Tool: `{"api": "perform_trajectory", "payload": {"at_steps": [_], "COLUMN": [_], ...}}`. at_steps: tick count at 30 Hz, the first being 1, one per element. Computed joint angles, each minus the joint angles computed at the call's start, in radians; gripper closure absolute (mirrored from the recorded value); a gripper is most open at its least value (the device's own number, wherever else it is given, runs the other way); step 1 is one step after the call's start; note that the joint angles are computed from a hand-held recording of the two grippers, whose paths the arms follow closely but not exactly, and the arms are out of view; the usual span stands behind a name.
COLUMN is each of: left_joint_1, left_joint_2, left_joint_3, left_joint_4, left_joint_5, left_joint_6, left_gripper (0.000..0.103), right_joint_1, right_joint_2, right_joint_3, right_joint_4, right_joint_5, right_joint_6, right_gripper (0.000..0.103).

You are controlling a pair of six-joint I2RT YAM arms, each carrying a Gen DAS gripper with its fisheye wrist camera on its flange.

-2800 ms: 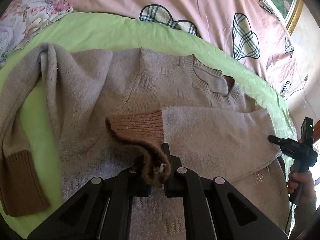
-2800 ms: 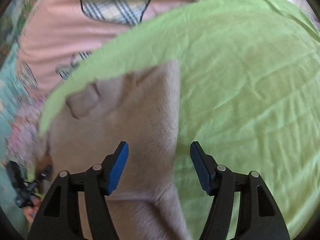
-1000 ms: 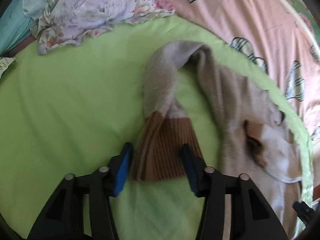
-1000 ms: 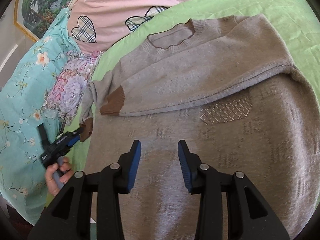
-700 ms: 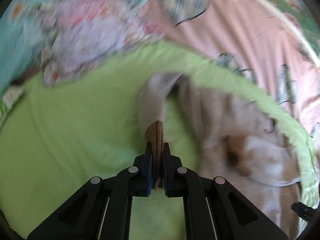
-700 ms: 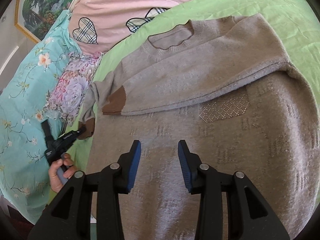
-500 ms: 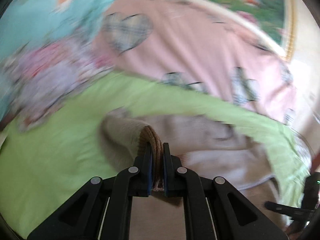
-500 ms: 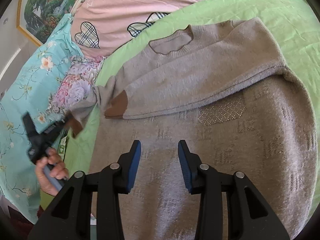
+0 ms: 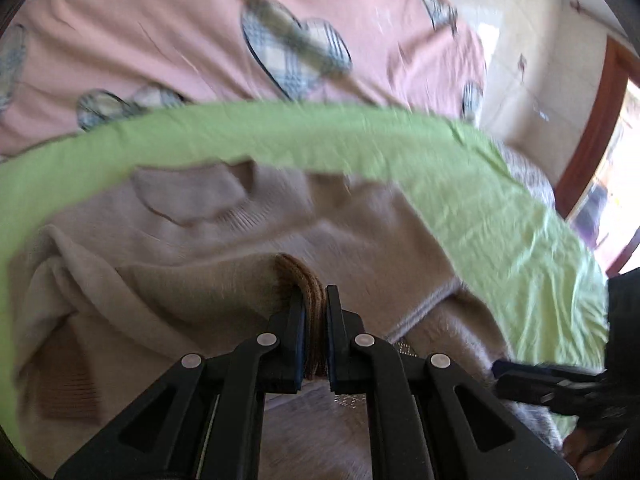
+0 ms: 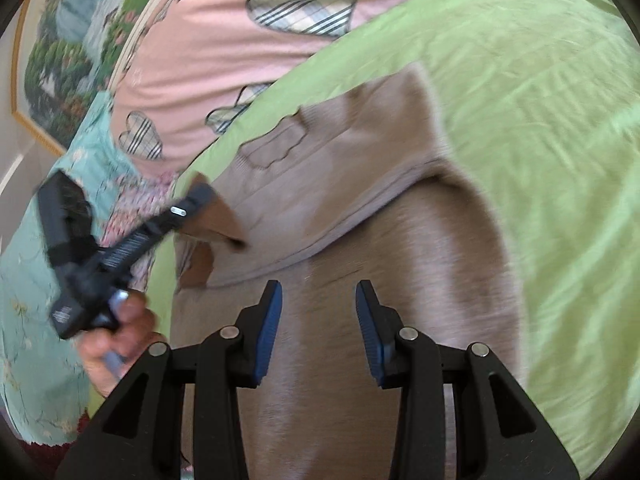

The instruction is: Fold small clothes

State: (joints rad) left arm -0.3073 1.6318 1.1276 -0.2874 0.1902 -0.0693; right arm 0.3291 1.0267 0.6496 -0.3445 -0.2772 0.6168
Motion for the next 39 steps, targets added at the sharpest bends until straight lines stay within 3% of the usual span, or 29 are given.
{"api": "perform_trajectory", "payload": {"at_steps": [3,6,8,9,13,15,18,23,27,32,34,35,36,39], "left_joint_1": [-0.011,0.027,0.055,0.069,0.187,0.270,0.400,0.578,0.656,0.690,0.686,0.677,0.672,0.662], "left_joint_2": [0.062,0.018,-0.044,-0.074,-0.179,-0.222,-0.261,-0.185,-0.099,-0.009,-0.001,-0.003,-0.001,-0.008], "left_joint_3": [0.012,-0.036,-0.087,-0.106,-0.185,-0.223,-0.264,-0.237,-0.207,-0.167,-0.169,-0.175,-0.175,-0.179], "left_joint_4": [0.002,-0.004,0.001,-0.001,-0.036,-0.049,-0.047,-0.022,0.017,0.013,0.026,0.033,0.041,0.052], "left_joint_5": [0.006,0.071,0.074,0.072,0.108,0.129,0.089,0.052,0.009,0.033,0.027,0.018,0.005,-0.014], "left_joint_6": [0.001,0.008,0.021,0.027,0.054,0.074,0.111,0.137,0.165,0.174,0.174,0.165,0.154,0.127], "left_gripper": [0.092,0.082,0.066,0.064,0.064,0.064,0.064,0.064,0.064,0.064,0.063,0.062,0.062,0.061], "right_joint_1": [-0.058,-0.080,-0.069,-0.063,0.003,0.041,0.103,0.120,0.097,0.051,0.037,0.030,0.022,-0.029], "right_joint_2": [-0.011,-0.001,0.028,0.040,0.115,0.152,0.235,0.397,0.513,0.621,0.628,0.619,0.597,0.483], "right_joint_3": [0.000,0.008,0.024,0.030,0.078,0.105,0.181,0.332,0.445,0.498,0.473,0.453,0.424,0.311], "right_joint_4": [-0.017,-0.018,-0.008,-0.005,0.015,0.020,0.004,-0.032,-0.090,-0.100,-0.060,-0.037,-0.008,0.127], "right_joint_5": [-0.025,-0.034,-0.033,-0.032,-0.001,0.027,0.099,0.173,0.171,0.046,-0.022,-0.047,-0.073,-0.189], "right_joint_6": [-0.021,-0.038,-0.050,-0.055,-0.094,-0.125,-0.211,-0.318,-0.322,-0.254,-0.230,-0.221,-0.207,-0.119], "right_gripper": [0.063,0.063,0.063,0.063,0.061,0.052,0.049,0.049,0.049,0.049,0.063,0.093,0.098,0.099]}}
